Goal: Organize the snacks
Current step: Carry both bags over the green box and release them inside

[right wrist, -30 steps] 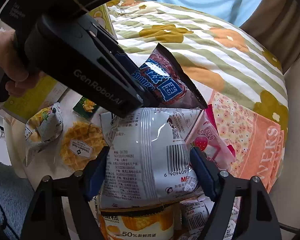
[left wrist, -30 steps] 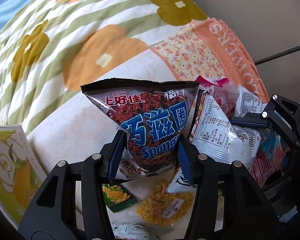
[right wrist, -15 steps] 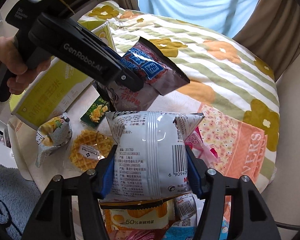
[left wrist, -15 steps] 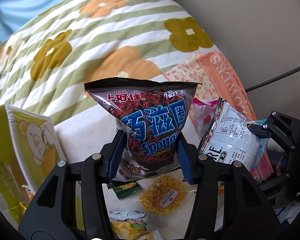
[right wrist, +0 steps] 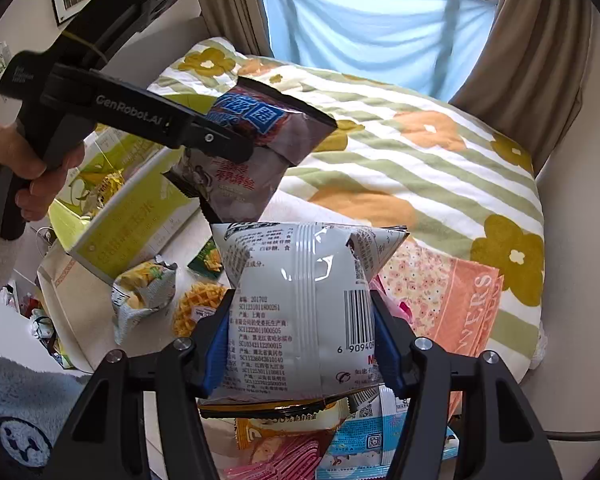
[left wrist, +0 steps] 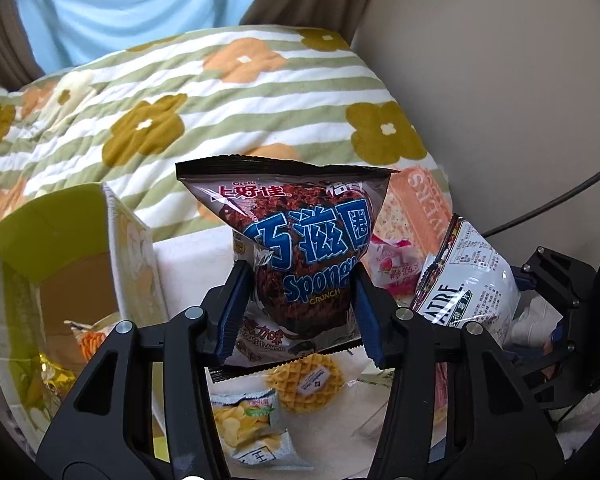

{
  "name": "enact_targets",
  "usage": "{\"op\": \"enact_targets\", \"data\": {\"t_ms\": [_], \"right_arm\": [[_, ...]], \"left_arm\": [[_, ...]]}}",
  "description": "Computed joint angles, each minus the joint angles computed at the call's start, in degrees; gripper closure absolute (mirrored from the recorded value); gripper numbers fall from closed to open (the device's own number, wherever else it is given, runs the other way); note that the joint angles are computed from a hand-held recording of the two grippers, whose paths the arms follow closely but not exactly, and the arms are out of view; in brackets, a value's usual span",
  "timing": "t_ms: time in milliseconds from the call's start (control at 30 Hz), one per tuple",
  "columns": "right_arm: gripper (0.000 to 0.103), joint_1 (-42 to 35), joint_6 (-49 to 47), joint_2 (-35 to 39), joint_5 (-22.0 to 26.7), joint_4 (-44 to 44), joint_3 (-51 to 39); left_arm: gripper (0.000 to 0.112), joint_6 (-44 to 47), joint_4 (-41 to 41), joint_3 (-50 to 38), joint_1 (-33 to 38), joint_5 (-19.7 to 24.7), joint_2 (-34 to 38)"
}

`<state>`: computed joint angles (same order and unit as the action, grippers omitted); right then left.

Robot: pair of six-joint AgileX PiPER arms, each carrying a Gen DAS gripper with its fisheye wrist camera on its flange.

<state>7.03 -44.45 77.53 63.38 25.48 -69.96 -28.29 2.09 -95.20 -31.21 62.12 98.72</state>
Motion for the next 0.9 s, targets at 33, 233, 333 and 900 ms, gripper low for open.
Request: {"op": "enact_targets", "data": {"t_ms": [33, 233, 333, 900], "right_arm": [[0.046, -0.2, -0.3, -0.3, 0.5, 0.4, -0.5], [0.046, -0.7, -1.1, 0.2, 3.9, 3.6, -4.5], [0.046, 1.2, 0.5, 0.9, 4.4, 4.1, -6.7], [0.046, 29.9, 27.4, 12.4, -4.1, -5.7, -22.0]], "left_arm": [[0.066, -1.5, 1.1, 1.0, -0.4, -0.1, -1.5], [0.066, -9.9, 6.8, 6.3, -1.6, 1.2, -10.4], [0.067, -12.5, 8.8, 9.1, -1.1, 2.5, -15.3], [0.068, 22.8, -13.3, 23.0, 42.8, 3.1, -32.8]]}}
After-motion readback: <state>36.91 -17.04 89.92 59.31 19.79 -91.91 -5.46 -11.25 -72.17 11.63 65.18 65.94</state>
